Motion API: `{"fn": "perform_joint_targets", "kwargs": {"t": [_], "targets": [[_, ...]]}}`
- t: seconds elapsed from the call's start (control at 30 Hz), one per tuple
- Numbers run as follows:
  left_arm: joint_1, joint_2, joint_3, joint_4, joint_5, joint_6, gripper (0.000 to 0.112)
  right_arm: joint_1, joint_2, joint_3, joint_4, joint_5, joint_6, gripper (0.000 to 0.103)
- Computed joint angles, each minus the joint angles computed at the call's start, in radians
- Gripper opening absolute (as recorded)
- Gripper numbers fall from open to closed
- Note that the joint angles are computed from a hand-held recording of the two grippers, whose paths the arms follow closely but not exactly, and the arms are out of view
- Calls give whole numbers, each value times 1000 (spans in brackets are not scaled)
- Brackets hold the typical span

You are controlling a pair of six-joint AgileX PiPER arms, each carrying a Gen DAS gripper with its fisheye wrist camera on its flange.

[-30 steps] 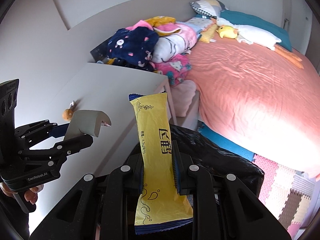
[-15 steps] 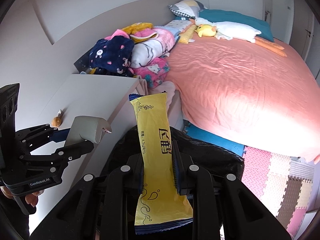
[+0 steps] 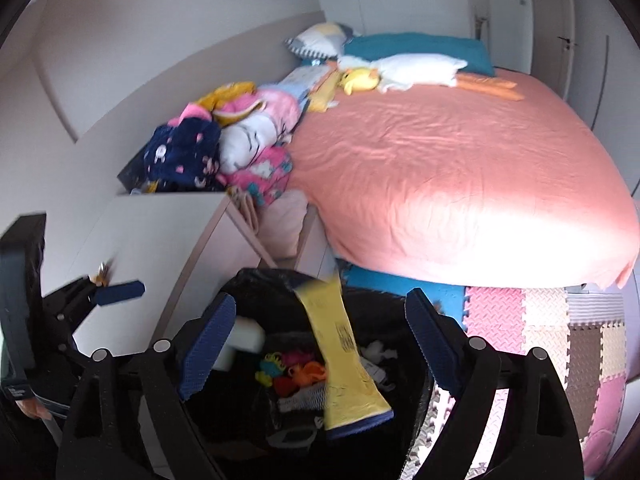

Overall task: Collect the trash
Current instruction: 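Carry the foam corner and yellow packet to the trash bag and open both grippers, then move both grippers back to the desk toward the brown plush and plaid ball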

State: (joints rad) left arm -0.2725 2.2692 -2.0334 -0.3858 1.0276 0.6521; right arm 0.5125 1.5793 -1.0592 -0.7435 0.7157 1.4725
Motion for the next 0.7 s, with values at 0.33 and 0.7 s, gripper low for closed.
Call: {"fn": "perform_joint_targets", "kwargs": {"t": [0.33,0.7], "targets": [[17,5,-1,19,-4,-25,97,-11,-7,17,-6,-4,21,87],[46,-7,44,17,-37,-36,97,-7,44,-24,22,-29,-22,87]]}}
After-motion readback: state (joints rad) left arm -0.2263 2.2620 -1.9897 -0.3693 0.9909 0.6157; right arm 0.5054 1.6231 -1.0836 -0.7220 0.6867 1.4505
